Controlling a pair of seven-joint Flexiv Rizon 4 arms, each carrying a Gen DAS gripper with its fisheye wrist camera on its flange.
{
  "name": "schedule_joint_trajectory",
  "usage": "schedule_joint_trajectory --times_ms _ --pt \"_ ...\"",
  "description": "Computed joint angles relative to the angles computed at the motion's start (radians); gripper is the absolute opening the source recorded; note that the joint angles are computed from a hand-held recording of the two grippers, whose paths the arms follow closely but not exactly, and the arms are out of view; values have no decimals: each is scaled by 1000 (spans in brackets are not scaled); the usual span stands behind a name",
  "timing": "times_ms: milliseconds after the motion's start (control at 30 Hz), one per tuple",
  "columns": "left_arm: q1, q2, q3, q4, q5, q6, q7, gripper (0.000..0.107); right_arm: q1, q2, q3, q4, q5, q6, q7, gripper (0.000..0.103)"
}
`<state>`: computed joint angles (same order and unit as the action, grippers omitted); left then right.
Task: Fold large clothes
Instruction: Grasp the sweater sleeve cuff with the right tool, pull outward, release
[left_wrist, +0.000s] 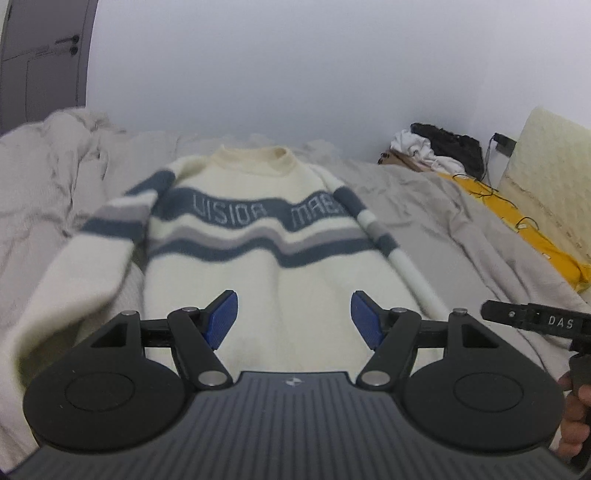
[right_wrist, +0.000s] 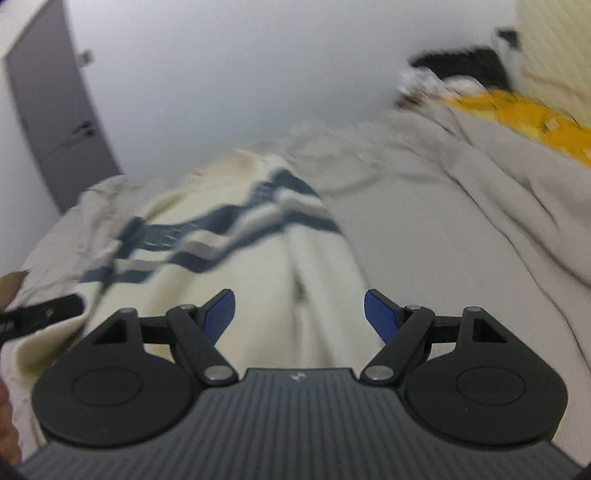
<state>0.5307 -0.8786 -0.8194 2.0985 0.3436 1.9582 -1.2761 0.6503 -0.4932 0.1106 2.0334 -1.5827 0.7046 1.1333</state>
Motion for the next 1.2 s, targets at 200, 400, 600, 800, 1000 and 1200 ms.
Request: schedule_joint_trajectory --times_ms 200,400,600,800,1000,1200 --pt "-47 -92 23 -63 -24 -26 19 73 -76 -43 -17 24 -53 158 227 79" --pt "-108 -118 75 -115 -40 0 30 73 -101 -95 -26 -15 -59 237 200 77" --pt "-116 -146 79 -154 -59 -18 21 73 -78 -128 -47 -34 79 248 58 28" --pt "-113 -173 84 -179 -55 8 3 73 -32 -45 -58 26 42 108 166 15" --pt "-84 -189 66 -177 -40 12 -27 73 -74 90 -28 83 23 -11 21 10" --pt "-72 -196 61 -183 -38 10 -48 73 -208 217 -28 104 20 -3 -211 10"
